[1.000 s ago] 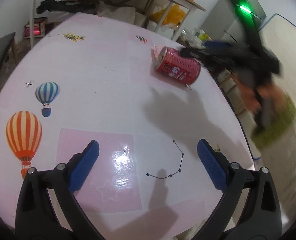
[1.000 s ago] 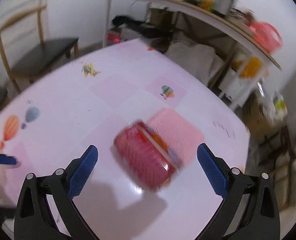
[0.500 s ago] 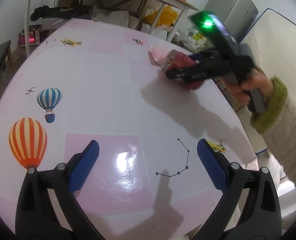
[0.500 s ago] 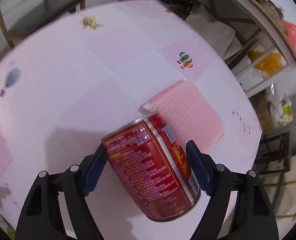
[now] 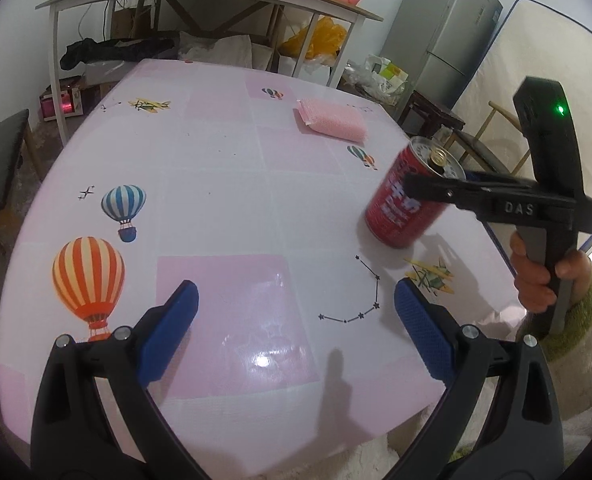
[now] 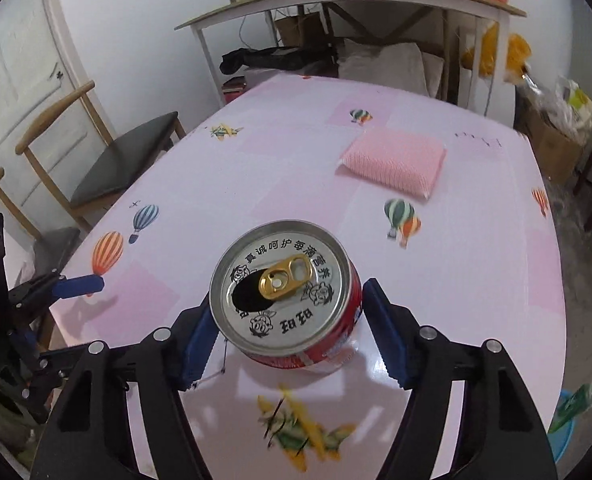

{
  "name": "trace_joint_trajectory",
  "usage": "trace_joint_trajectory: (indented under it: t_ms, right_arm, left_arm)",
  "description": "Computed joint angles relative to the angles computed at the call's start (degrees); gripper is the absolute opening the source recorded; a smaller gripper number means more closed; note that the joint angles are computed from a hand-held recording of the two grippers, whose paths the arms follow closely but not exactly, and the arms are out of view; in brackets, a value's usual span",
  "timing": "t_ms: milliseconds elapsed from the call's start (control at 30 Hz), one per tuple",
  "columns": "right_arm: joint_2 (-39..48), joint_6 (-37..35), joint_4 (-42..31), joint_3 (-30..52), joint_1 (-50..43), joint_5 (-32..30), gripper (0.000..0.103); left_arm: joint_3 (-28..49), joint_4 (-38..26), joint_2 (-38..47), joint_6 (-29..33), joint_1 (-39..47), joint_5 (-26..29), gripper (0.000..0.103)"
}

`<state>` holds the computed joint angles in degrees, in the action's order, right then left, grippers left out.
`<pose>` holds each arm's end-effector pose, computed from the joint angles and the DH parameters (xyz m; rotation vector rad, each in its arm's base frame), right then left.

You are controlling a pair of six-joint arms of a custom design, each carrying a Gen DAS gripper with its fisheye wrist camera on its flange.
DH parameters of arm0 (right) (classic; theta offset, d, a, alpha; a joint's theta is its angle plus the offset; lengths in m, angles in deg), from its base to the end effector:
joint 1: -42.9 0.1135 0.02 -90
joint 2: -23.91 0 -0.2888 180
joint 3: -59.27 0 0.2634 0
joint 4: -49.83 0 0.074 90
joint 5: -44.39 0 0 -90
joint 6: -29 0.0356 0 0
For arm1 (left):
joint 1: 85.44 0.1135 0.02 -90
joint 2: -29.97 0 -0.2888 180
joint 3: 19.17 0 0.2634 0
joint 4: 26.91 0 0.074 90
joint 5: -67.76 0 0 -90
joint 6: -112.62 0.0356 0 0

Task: Collect trash
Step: 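Grasp the red can with the right gripper and set it upright, then grasp the red can with the left gripper while the right gripper grasps the pink sponge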

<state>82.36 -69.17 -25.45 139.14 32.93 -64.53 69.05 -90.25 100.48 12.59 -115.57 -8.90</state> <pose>0.1769 -0.0194 0.3688 -0.0949 2.4584 0.2779 0.2126 -0.1329 0.3882 0.5366 2.3655 -0.6053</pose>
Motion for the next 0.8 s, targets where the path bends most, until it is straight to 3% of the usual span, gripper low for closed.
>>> trace_joint_trajectory:
  t_ms: [100, 200, 300, 533, 600, 800]
  right_arm:
    - [-0.76, 0.64, -2.67, -0.86, -1.57, -4.92, 0.068]
    - [-1.59, 0.64, -4.75, -0.81, 0.71, -4.74, 0.069]
    - [0.02, -1.66, -8.84, 1.7, -0.94, -7.92, 0.077]
    - [6.9, -16.11, -20.14, 15.57, -17.48, -26.04, 0.09]
    - [9.99, -14.96, -17.18, 19.46, -17.43, -24.04, 0.093]
    - [29.5, -10.95, -9.29, 33.1, -8.15, -8.24, 0.094]
  left_arm:
    - [-0.3, 0.04, -0.62, -0.56, -0.63, -0.47, 0.094]
    - [-0.39, -0.28, -0.57, -0.73, -1.15, -0.23, 0.094]
    - [-0.58, 0.09, -0.42, -0.95, -2.16, 0.08, 0.094]
    - [-1.19, 2.25, 0.2, -0.78, -3.23, 2.23, 0.094]
    - [-1.2, 2.79, 0.64, -0.1, -3.83, 2.72, 0.094]
    - [-0.86, 6.15, 2.29, -0.16, -6.55, 5.47, 0.094]
